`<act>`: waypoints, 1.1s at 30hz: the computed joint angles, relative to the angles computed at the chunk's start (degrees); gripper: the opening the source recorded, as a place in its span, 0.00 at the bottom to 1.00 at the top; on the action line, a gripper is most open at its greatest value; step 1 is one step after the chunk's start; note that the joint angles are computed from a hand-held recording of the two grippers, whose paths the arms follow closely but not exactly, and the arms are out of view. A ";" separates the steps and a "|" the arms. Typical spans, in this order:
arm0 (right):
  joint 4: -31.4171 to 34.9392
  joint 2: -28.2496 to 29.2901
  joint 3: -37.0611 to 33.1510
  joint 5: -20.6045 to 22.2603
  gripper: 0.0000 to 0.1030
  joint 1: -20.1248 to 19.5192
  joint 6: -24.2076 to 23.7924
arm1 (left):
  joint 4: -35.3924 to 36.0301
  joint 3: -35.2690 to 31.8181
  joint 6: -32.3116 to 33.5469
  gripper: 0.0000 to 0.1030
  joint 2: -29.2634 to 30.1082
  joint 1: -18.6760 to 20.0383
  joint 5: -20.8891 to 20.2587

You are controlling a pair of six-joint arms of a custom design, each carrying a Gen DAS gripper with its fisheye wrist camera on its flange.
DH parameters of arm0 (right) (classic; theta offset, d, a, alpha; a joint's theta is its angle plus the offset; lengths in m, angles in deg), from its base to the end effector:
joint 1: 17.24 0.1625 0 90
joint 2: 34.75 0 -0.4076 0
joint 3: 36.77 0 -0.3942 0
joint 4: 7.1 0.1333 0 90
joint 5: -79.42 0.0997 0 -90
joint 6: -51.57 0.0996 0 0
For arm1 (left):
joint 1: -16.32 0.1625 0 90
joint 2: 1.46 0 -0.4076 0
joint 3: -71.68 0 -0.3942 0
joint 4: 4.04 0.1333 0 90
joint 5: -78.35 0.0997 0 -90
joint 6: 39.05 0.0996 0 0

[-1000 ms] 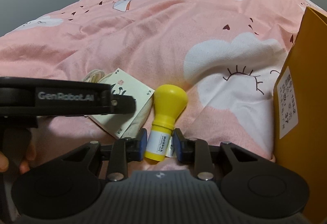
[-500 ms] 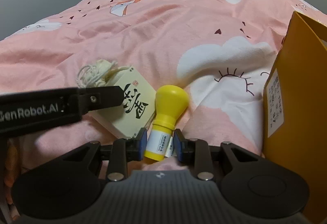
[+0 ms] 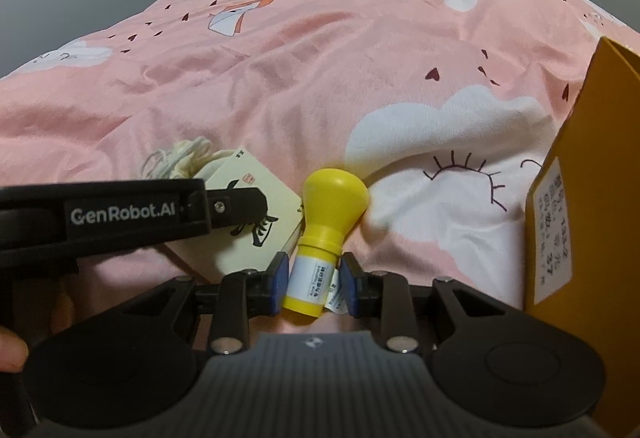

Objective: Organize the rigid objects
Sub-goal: 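Grasp the yellow stamp with the right tool while the left grasps the drawstring pouch, then carry the yellow stamp and pouch with both tools over the shoebox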

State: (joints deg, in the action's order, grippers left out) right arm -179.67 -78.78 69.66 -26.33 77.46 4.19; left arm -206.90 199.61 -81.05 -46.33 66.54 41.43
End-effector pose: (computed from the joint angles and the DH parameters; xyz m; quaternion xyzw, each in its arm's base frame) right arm 0.1553 -0.5916 0.0409 0.4066 -0.8868 0.1125 0.1888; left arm -0.1261 -0.4842 0.0564 -0.1316 0.8622 -0.4566 0.1758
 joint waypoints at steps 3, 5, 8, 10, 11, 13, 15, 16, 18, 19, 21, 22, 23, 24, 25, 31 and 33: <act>-0.10 -0.60 0.45 0.60 0.25 -0.15 0.35 | -0.01 0.00 1.64 0.35 0.29 -1.15 1.18; -0.81 -1.45 1.28 0.86 0.22 -0.14 -0.03 | -0.73 0.01 3.11 0.31 0.56 -1.96 1.45; -2.10 -3.30 3.10 1.06 0.21 0.02 -1.26 | 0.14 0.54 3.29 0.28 0.42 -3.47 2.15; -2.11 -4.41 4.20 0.58 0.21 0.26 -1.74 | 1.82 1.25 1.39 0.28 -0.14 -4.54 2.80; -2.48 -5.00 4.97 0.40 0.21 0.39 -2.24 | 3.48 1.83 -0.38 0.28 -0.85 -5.15 3.04; -2.97 -6.30 6.60 0.51 0.21 0.56 -2.90 | 9.63 2.88 -5.44 0.28 -3.20 -6.24 3.19; -2.28 -7.76 8.09 0.64 0.21 0.62 -3.44 | 12.43 3.43 -7.91 0.28 -4.24 -6.72 3.26; -2.48 -8.00 8.56 0.62 0.21 0.50 -3.72 | 11.95 3.46 -7.92 0.28 -4.11 -6.55 3.08; -3.81 -7.50 8.99 -0.28 0.21 0.43 -4.34 | 10.37 3.31 -7.69 0.29 -3.70 -5.67 2.30; -3.98 -7.15 8.89 -0.52 0.21 0.39 -4.24 | 8.55 3.20 -6.72 0.29 -3.15 -5.29 2.08; -4.22 -6.67 8.63 0.02 0.23 0.05 -3.72 | 4.40 2.71 -3.79 0.31 -1.57 -4.55 1.97; -4.34 -6.33 8.39 0.20 0.23 -0.03 -3.54 | 3.54 2.48 -3.13 0.31 -1.10 -4.31 1.72; -4.52 -5.91 8.09 0.31 0.25 -0.09 -3.41 | 2.71 2.15 -2.53 0.31 -0.67 -3.92 1.31; -4.65 -5.49 7.81 0.38 0.26 -0.13 -3.37 | 2.33 1.77 -2.21 0.31 -0.28 -3.54 0.97; -4.75 -5.01 7.47 0.45 0.26 -0.15 -3.29 | 2.07 1.39 -1.83 0.31 0.12 -3.22 0.81; -4.20 -3.96 6.44 1.03 0.25 -0.43 -2.36 | 2.76 1.30 -1.92 0.29 0.27 -3.61 1.48; -4.40 -4.68 6.93 1.65 0.24 -0.53 -2.38 | 3.19 1.65 -2.47 0.29 0.06 -4.51 2.50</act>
